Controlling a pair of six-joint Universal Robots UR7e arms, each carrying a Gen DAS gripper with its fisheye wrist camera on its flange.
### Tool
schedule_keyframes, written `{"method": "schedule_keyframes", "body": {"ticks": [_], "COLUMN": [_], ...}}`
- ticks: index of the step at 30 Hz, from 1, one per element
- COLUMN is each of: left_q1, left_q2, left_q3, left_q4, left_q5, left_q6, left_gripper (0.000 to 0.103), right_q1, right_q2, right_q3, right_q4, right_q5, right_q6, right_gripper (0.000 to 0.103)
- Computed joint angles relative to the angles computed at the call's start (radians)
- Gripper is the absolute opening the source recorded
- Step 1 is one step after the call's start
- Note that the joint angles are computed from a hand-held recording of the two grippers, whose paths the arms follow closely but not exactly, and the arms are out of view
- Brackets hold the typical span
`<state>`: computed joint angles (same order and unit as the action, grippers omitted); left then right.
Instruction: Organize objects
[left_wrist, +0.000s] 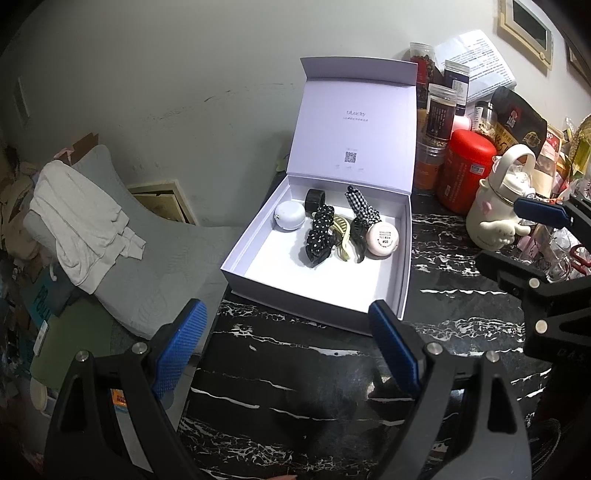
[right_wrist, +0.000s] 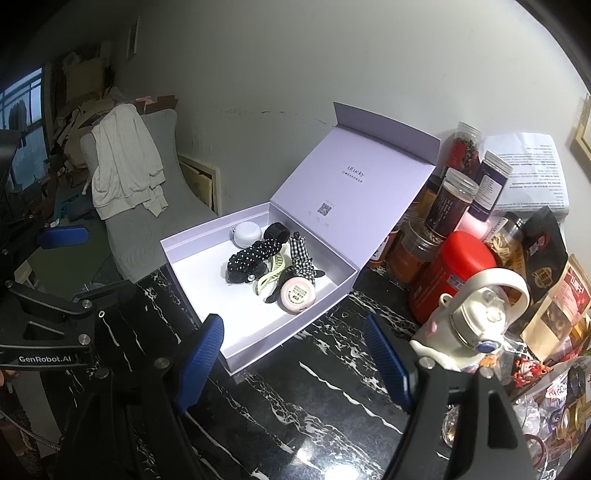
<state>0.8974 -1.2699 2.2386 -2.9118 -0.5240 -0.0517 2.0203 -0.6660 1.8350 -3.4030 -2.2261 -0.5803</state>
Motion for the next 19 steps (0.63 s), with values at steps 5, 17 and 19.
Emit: {"method": "schedule_keyframes", "body": {"ticks": [5,17,19], "left_q1": [0.002,0.003,0.002], "left_q2": [-0.007,-0.007,-0.010], "left_q3": [0.001,0.010,0.012], "left_q4": [0.012,-0.013,-0.006], "left_q5": [-0.013,-0.009,-0.009], "left_q6": [-0.013,-0.015,-0.020], "left_gripper": [0.089,0.089,0.089], "right_q1": [0.000,0.000,0.001], "right_q2": [-0.001,0.002,0.004], "right_q3": [0.000,-0.003,-0.004], "right_q4": [0.002,0.009,0.006], "right_q5": [0.002,-0.002,-0.002], "right_q6": [-0.001,0.000,-0.004], "right_gripper": [0.079,0.080,0.079]}}
